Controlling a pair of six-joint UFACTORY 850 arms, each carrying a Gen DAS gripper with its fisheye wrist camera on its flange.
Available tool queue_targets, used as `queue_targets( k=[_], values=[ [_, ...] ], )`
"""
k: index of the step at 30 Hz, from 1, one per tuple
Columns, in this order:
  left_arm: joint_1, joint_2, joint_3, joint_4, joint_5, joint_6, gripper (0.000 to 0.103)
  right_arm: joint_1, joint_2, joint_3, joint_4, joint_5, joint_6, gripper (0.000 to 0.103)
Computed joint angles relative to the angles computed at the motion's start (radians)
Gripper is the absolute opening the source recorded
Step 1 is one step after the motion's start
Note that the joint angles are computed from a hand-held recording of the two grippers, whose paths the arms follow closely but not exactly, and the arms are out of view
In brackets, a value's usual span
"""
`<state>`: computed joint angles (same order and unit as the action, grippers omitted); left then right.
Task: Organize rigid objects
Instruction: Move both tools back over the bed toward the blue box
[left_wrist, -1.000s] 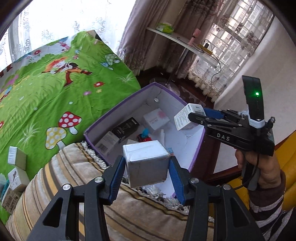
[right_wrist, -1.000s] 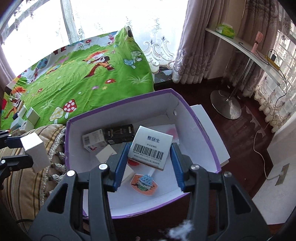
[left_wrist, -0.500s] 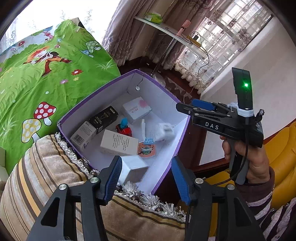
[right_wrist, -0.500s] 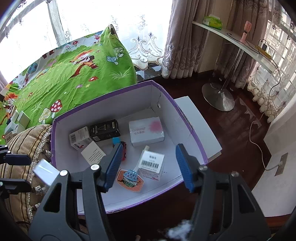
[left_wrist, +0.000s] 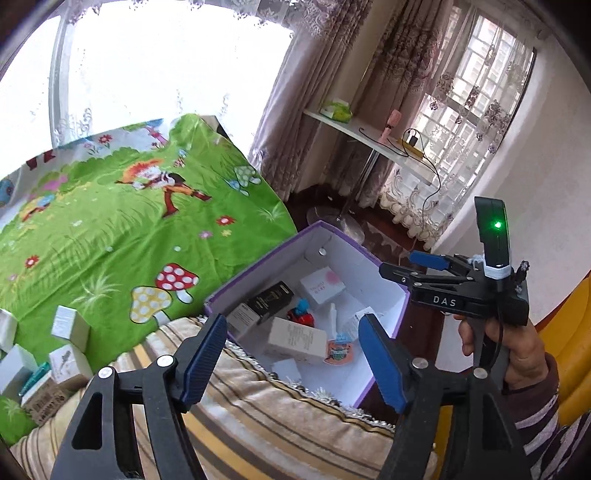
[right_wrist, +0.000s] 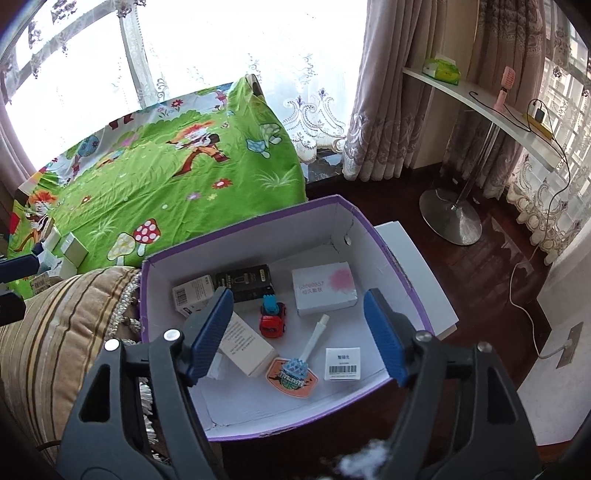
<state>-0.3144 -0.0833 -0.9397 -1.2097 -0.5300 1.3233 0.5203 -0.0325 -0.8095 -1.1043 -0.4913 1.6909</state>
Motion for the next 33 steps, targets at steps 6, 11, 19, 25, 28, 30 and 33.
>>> queue_targets(
  k=[6,11,19,25,28,30,33],
  values=[
    [0.056,0.072,0.084,-0.178,0.067,0.245,0.075,0.072,-0.046,-0.085,-0.057,-0.101,-0.001,0.09],
    [0.124,0.094,0.112,-0.192,0.077,0.259,0.075,0.115,-0.105,-0.171,-0.06,-0.119,-0.064,0.092],
    [0.257,0.089,0.124,-0.13,0.057,0.18,0.075,0.157,-0.206,-0.303,0.004,-0.058,-0.187,0.092],
    [0.335,0.074,0.131,-0.059,0.071,0.096,0.075,0.172,-0.279,-0.39,0.089,0.0,-0.306,0.092],
    [0.371,0.069,0.133,-0.037,0.079,0.072,0.075,0.177,-0.316,-0.435,0.143,0.005,-0.371,0.092],
    [0.396,0.066,0.133,-0.029,0.092,0.063,0.075,0.176,-0.336,-0.464,0.203,0.026,-0.433,0.092],
    [0.434,0.05,0.121,0.016,0.109,0.014,0.075,0.177,-0.373,-0.513,0.293,0.039,-0.535,0.092]
  ],
)
